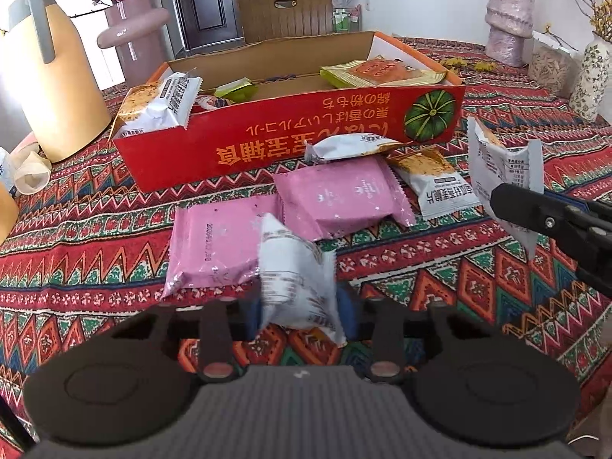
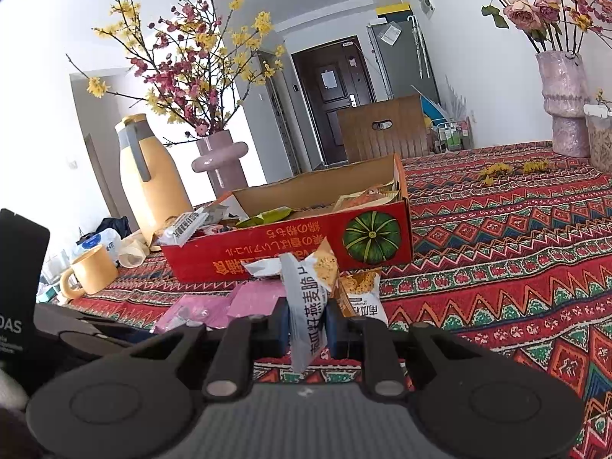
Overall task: Organize snacks
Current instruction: 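Grasp a white biscuit packet with the right gripper while the left gripper grasps a white packet, then carry both white packets over the box and open both grippers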
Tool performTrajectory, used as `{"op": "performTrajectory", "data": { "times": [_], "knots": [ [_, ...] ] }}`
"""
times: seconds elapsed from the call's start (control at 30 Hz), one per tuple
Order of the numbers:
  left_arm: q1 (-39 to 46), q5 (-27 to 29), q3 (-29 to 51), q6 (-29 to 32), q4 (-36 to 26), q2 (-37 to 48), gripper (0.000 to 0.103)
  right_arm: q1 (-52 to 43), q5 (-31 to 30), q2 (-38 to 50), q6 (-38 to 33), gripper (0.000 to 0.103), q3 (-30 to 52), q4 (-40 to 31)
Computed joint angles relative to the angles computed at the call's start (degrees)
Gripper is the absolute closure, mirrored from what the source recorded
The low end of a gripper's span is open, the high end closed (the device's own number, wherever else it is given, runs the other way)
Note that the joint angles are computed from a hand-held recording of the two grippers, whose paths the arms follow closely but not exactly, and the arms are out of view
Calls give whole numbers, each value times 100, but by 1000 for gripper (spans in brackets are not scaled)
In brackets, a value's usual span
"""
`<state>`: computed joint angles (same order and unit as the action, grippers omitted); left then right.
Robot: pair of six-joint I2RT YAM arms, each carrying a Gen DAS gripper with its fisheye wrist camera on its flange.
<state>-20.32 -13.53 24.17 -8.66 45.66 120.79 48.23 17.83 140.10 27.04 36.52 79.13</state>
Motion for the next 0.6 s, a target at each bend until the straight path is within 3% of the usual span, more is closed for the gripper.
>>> {"op": "performTrajectory", "data": {
  "times": [0.03,0.07,0.6],
  "knots": [
    [12,41,-29,14,9,-26,78,11,8,4,3,85,-14,31],
    [39,119,-66,32,33,-59,79,21,17,1,5,85,-26,47],
    [448,590,-933,385,1042,-774,82,374,505,-409,-112,85,-106,-273]
  ]
}}
